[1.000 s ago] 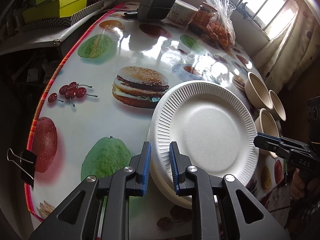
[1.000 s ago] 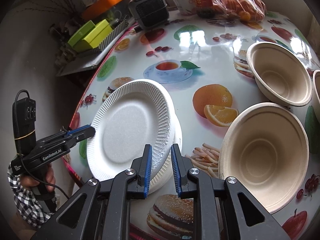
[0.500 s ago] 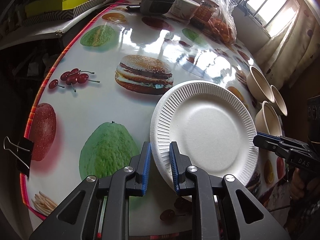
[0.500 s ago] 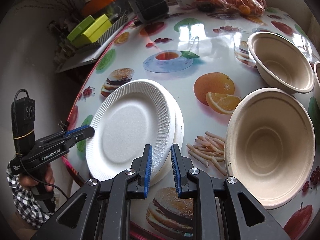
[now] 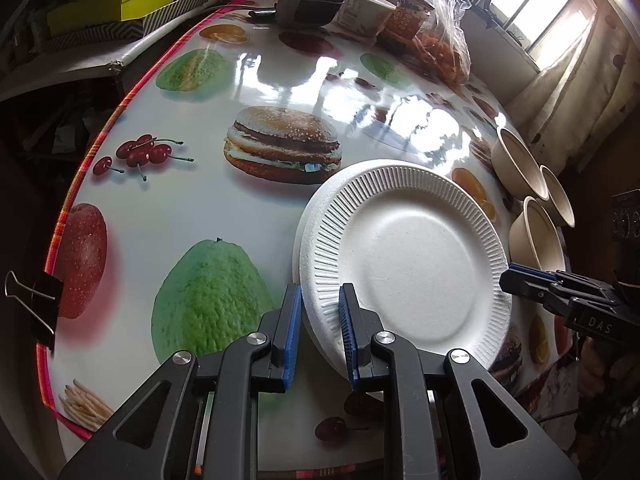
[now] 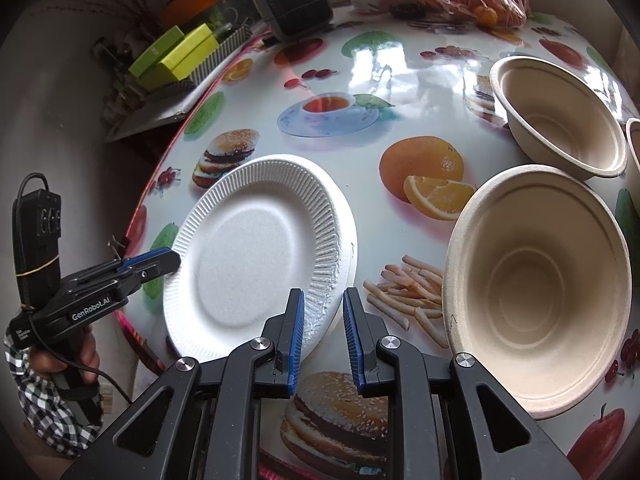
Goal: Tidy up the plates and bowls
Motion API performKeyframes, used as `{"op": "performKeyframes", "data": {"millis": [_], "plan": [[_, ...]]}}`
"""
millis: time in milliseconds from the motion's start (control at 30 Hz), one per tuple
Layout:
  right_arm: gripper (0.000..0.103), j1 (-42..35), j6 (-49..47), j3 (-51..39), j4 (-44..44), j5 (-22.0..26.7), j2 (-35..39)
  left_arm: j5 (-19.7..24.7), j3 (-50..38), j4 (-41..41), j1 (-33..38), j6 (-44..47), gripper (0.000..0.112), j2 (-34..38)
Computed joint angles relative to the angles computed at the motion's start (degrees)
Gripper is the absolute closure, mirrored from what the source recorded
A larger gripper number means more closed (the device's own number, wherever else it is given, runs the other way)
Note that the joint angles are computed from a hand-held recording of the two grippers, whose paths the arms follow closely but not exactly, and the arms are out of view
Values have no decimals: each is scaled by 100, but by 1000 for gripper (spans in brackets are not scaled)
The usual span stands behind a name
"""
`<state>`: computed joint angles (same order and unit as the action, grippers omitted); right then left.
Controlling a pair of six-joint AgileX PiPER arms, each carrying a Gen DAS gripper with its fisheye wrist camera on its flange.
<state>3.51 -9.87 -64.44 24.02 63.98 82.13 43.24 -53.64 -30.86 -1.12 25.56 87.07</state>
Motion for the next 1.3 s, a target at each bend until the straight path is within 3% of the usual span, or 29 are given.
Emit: {"op": "performKeyframes", "data": {"millis": [767, 1000, 1300], "plan": [[83, 160, 97, -16, -245, -105, 39, 17, 50, -96, 89, 145, 92, -41], [68, 206, 152, -25, -281, -96, 45, 58, 59, -276, 174, 332, 80, -62], [67, 312, 189, -2, -251, -127, 133, 79, 62, -346, 264, 345, 76, -27]]}}
